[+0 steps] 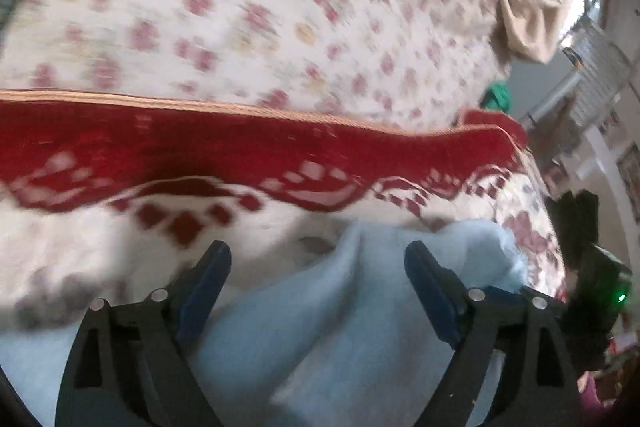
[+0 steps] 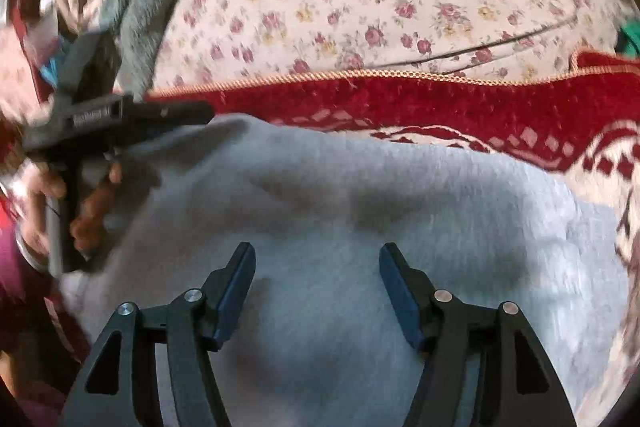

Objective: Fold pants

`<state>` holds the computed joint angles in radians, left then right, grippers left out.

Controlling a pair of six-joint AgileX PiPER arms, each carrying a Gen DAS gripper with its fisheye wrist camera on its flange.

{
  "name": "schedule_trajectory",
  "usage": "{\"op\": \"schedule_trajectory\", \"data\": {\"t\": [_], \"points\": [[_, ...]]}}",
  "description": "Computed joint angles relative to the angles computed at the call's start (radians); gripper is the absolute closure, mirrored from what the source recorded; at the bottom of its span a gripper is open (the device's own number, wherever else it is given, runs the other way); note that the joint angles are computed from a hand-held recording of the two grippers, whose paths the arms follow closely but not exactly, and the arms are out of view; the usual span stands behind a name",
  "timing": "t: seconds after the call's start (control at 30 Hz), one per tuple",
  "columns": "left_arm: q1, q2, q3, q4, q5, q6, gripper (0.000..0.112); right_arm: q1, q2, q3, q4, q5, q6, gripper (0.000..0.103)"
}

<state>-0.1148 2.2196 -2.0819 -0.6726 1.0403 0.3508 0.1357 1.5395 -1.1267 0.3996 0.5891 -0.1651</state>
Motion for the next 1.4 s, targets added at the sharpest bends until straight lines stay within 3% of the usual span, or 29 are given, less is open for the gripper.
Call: {"op": "schedule_trajectory", "data": {"t": [0.07, 0.13, 0.3, 0.5, 0.63, 0.77, 0.83, 0.9, 1.17, 1.3, 1.4], "points": [[0.010, -0.098, 0.132, 0.053, -0.064, -0.006, 0.024, 0.011, -0.031, 0.018, 0.062, -0.003, -0.007, 0.030], [0.032, -0.212, 0.287, 0.079, -0.119, 0.003, 0.024, 0.059, -0.052, 0.030, 0.026, -0.024, 0.052, 0.028], [0.139, -0.442, 0.581, 0.111, -0.188, 0.027, 0.024, 0.239, 0.005, -0.036, 0.046, -0.022, 0.101, 0.026], [0.388, -0.659, 0.814, 0.104, -0.202, 0.113, 0.024, 0.436, 0.155, -0.207, 0.072, -0.005, 0.130, 0.026], [0.637, -0.731, 0.889, -0.014, -0.124, 0.260, 0.024, 0.521, 0.268, -0.357, 0.094, 0.040, 0.124, 0.026], [0.902, -0.706, 0.909, -0.204, 0.043, 0.405, 0.009, 0.583, 0.370, -0.488, 0.111, 0.094, 0.134, 0.026], [1.006, -0.664, 0.912, -0.278, 0.117, 0.431, 0.009, 0.607, 0.394, -0.519, 0.102, 0.112, 0.150, 0.025], [1.033, -0.628, 0.901, -0.287, 0.140, 0.401, 0.009, 0.631, 0.422, -0.554, 0.084, 0.131, 0.173, 0.025], [1.029, -0.533, 0.929, -0.299, 0.081, 0.343, 0.009, 0.645, 0.450, -0.594, 0.072, 0.145, 0.202, 0.024], [1.031, -0.507, 0.950, -0.346, 0.030, 0.340, 0.009, 0.669, 0.458, -0.609, -0.045, 0.130, 0.259, 0.024], [1.020, -0.480, 0.944, -0.371, 0.005, 0.328, 0.009, 0.687, 0.510, -0.710, -0.151, 0.173, 0.309, 0.024]]}}
